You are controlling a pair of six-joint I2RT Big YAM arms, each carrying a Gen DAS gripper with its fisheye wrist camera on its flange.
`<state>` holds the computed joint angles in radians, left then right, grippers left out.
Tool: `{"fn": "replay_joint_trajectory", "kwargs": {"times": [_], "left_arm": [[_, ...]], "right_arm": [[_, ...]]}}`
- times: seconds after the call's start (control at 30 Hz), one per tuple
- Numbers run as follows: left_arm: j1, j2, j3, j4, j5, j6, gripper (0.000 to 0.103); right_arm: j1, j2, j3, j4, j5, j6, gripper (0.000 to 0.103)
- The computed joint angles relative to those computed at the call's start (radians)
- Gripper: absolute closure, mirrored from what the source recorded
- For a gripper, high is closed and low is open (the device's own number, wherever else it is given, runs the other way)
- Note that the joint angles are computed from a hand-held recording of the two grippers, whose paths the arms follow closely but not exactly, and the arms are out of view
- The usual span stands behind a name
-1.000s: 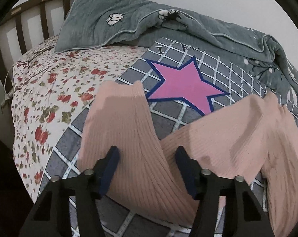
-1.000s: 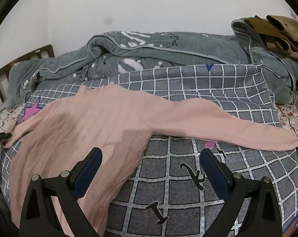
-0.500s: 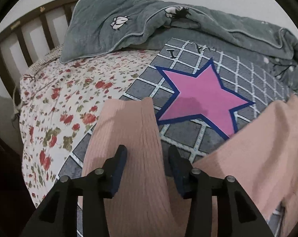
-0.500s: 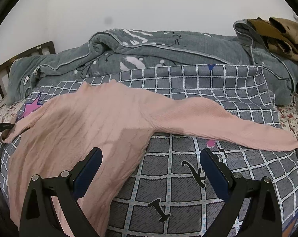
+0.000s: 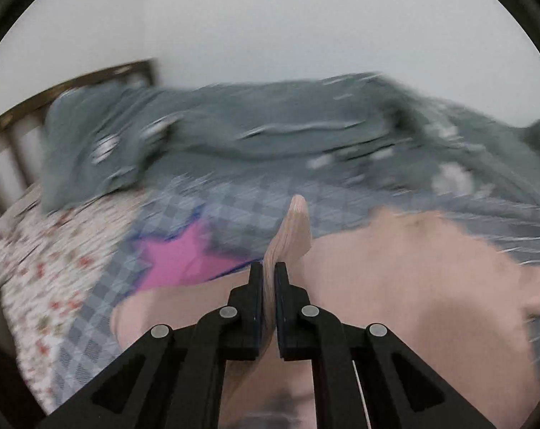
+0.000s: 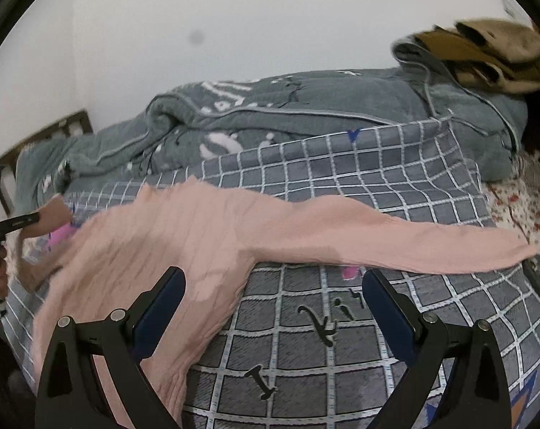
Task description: Fold small clothes
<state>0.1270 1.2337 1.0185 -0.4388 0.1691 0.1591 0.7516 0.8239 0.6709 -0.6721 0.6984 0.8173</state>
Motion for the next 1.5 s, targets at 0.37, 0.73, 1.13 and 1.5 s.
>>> {"fn": "replay_joint_trajectory", "kwargs": {"times": [0.37,0.73,1.13,1.5], "left_arm": [[-0.507,0.005,-0.095,0.055,-0.110,-0.020,0.096],[-0.372,0.023,-0.095,-0.049,0.024,-0.028,0.033],[0.052,0.102,-0.065,0.027,0.137,-0.044,0.026],[0.083,0.249,0.012,0.006,0.271,-0.023,0.044]], "right_arm": [[-0.073,-0.104,-0.048,-0.002,-0.023,0.035,0.005],[-0.061,-0.058,-0.038,0.012,-0.037,0.015,0.005],[-0.013,0.071,0.008,0.070,-0.072,-0.037,0.006],[-0.106,0.292,0.139,0.114,-0.215,-0.157,0.033]]}}
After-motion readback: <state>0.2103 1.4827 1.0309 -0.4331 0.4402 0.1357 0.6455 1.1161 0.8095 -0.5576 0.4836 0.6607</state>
